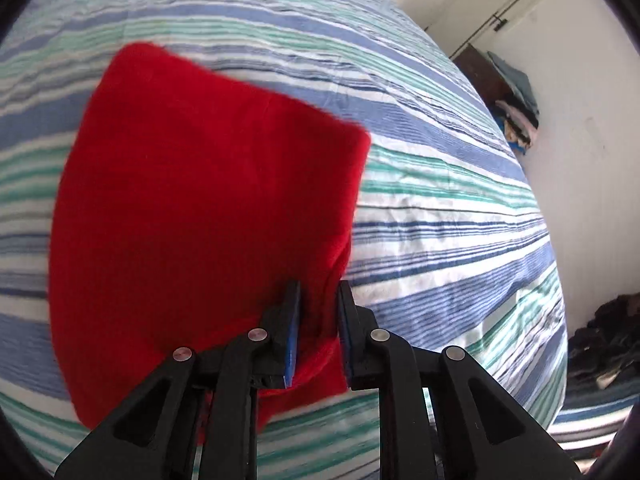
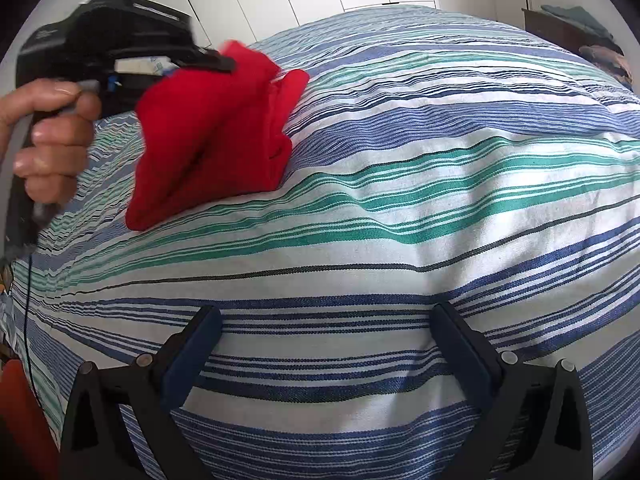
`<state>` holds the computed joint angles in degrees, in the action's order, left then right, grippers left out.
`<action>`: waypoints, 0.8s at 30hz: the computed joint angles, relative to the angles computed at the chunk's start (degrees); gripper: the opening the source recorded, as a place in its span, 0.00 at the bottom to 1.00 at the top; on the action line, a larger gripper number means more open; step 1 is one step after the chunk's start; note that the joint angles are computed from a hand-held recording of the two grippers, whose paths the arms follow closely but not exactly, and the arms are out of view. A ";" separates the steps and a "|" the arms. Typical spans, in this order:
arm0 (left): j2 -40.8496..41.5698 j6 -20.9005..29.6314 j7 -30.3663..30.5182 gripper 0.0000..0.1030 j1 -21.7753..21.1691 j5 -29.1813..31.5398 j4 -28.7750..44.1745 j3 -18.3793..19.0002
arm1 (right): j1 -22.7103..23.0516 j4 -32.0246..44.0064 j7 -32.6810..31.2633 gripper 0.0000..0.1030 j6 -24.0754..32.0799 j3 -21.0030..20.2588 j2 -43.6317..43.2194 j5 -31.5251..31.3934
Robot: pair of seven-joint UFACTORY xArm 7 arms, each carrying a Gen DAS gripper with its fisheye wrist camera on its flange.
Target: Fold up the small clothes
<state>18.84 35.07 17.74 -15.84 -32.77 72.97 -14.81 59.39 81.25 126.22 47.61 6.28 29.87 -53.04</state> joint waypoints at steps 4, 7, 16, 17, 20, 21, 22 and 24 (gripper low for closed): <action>-14.43 -0.03 17.02 0.74 7.26 -20.04 -13.19 -0.79 | -0.08 -1.03 1.23 1.00 -1.22 -0.15 -0.67 -0.74; -23.85 -3.75 24.68 0.82 8.83 -24.52 -22.07 4.44 | -0.42 -0.86 0.73 1.00 -1.08 0.13 -0.58 -0.36; -34.46 -9.41 26.86 0.78 8.01 -17.82 -38.78 14.82 | -2.14 -3.75 13.25 0.91 -11.78 -3.07 -7.45 -5.11; -34.16 -10.19 25.69 0.78 7.01 -18.02 -39.54 14.89 | -4.74 -1.32 11.23 0.91 -10.60 -0.48 -6.52 -4.31; -33.14 -10.28 22.59 0.77 5.40 -17.46 -40.86 16.00 | -8.16 7.80 2.45 0.91 -13.61 0.12 -0.60 1.69; -33.49 -10.17 21.96 0.77 5.26 -16.76 -41.25 16.31 | -9.45 11.55 -1.23 0.91 -14.40 0.75 2.35 5.22; -33.99 -10.09 21.76 0.77 5.02 -16.15 -41.64 16.57 | -10.23 15.35 -4.11 0.91 -14.13 1.17 5.29 8.21; -35.15 -10.15 21.88 0.77 4.67 -14.79 -42.38 17.19 | -11.12 22.92 -8.10 0.91 -11.39 1.17 11.02 13.41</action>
